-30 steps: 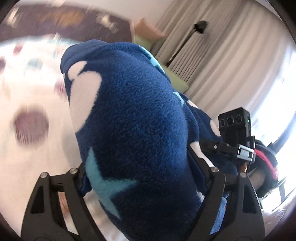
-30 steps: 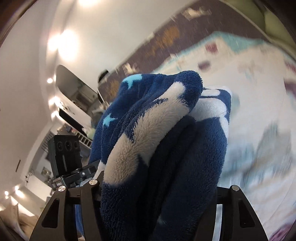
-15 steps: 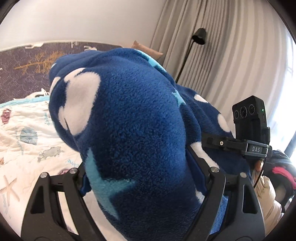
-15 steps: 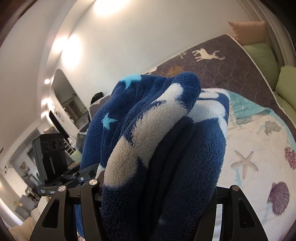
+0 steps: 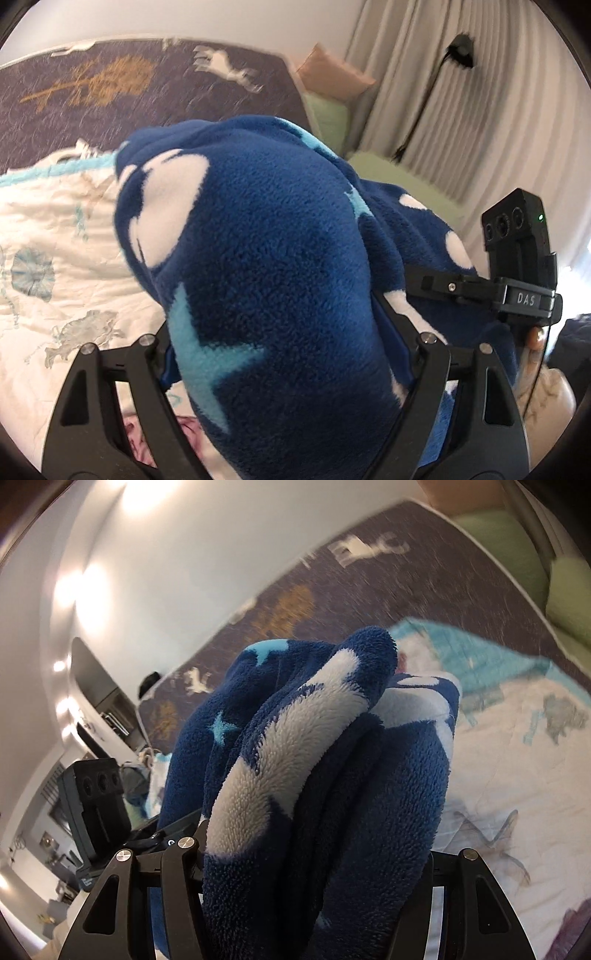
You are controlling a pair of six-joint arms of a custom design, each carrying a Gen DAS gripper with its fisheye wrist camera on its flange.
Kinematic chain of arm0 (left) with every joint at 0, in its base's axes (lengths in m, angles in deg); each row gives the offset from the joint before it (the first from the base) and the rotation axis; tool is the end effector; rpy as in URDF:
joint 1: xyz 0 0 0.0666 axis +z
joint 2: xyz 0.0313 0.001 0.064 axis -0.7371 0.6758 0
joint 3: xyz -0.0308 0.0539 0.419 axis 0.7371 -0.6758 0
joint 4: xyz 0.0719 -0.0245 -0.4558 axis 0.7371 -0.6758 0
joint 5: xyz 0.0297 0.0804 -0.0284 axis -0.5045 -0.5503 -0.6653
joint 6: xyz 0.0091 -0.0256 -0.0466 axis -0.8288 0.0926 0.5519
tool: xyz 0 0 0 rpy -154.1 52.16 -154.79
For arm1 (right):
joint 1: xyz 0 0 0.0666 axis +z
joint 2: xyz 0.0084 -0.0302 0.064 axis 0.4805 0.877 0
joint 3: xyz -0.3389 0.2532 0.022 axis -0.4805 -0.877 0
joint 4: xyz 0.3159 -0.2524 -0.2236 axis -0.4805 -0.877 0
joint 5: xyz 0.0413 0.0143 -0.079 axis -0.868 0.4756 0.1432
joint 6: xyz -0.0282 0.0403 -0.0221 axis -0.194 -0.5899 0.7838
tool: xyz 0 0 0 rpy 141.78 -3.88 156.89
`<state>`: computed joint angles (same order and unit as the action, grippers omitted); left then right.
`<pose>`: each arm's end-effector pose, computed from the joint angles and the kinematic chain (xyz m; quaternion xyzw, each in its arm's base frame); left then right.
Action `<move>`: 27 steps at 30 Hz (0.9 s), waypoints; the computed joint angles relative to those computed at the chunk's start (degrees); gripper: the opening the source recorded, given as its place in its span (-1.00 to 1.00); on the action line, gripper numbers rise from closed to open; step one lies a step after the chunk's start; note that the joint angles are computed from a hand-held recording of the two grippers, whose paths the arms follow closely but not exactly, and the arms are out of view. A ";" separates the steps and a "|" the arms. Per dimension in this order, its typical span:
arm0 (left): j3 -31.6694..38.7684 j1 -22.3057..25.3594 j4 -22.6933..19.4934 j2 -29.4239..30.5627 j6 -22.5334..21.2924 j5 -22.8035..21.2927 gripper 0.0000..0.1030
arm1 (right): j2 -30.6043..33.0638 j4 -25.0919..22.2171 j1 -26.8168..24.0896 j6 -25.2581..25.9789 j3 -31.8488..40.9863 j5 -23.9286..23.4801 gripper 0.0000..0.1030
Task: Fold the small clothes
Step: 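Lower the bundle onto the quilt and open both tools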
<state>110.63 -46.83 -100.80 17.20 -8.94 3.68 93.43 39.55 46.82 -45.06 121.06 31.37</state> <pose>0.6728 -0.0183 0.5014 0.3147 0.8292 -0.2968 0.3538 0.5874 0.1957 0.4775 0.1236 0.8609 0.2729 0.4113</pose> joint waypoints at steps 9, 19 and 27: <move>-5.28 0.35 4.65 0.59 -1.59 -5.06 0.89 | 1.70 8.55 -1.94 -9.62 -8.36 -4.59 0.63; -9.29 0.78 11.78 -3.31 2.63 -9.38 0.88 | -5.70 -1.04 1.52 -6.92 -9.40 9.69 0.64; -14.71 2.78 11.67 -13.06 -4.99 -11.80 0.90 | -11.26 -10.21 10.57 -5.58 -7.75 25.54 0.64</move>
<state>95.91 -44.05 -89.13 4.14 -13.93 -8.12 82.17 29.34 57.38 -50.64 113.32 56.90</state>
